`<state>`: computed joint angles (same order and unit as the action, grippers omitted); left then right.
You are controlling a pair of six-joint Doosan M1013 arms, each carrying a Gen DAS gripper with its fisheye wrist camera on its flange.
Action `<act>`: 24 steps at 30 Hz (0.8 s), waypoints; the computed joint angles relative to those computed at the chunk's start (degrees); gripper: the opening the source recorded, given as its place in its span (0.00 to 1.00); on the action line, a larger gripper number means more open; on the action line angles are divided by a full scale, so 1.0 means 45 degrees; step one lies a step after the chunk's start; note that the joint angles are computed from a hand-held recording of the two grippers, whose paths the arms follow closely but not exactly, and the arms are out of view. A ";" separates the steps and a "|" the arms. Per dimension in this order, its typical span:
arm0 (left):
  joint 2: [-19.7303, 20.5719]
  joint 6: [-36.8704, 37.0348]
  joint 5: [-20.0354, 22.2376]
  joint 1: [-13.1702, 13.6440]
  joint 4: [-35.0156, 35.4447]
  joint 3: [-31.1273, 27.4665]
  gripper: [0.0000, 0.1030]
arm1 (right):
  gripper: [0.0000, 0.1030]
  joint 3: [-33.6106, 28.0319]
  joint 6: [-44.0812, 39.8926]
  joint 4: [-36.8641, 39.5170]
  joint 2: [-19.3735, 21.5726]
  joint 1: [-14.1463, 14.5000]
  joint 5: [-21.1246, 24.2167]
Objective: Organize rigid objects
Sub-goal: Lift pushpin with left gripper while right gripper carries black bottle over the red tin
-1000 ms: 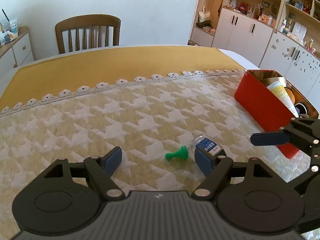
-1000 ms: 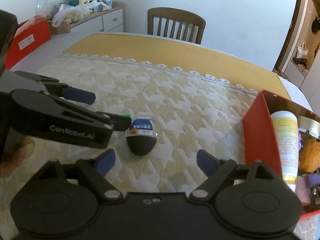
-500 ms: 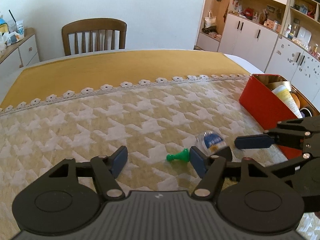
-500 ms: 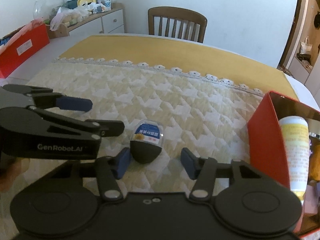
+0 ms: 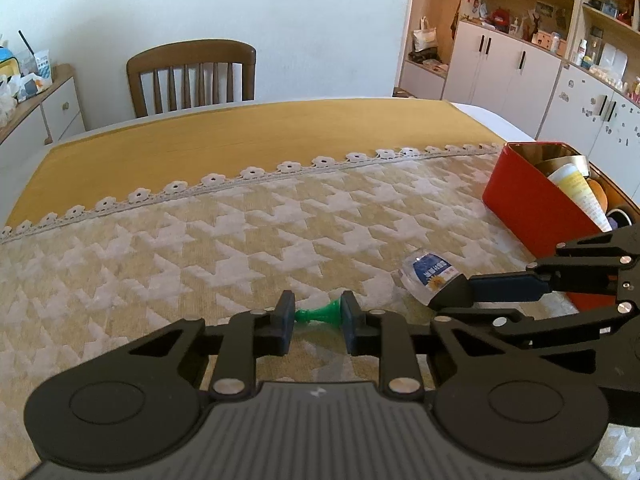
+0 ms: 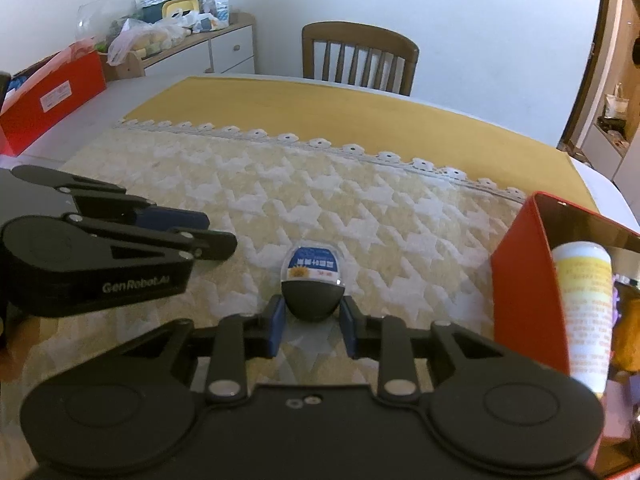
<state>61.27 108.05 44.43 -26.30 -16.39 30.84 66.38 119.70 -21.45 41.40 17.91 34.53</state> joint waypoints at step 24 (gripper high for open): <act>-0.0927 -0.0007 -0.0310 0.0005 0.0064 0.1530 0.23 | 0.53 0.0373 0.1384 -0.0415 -0.0273 0.0225 0.0626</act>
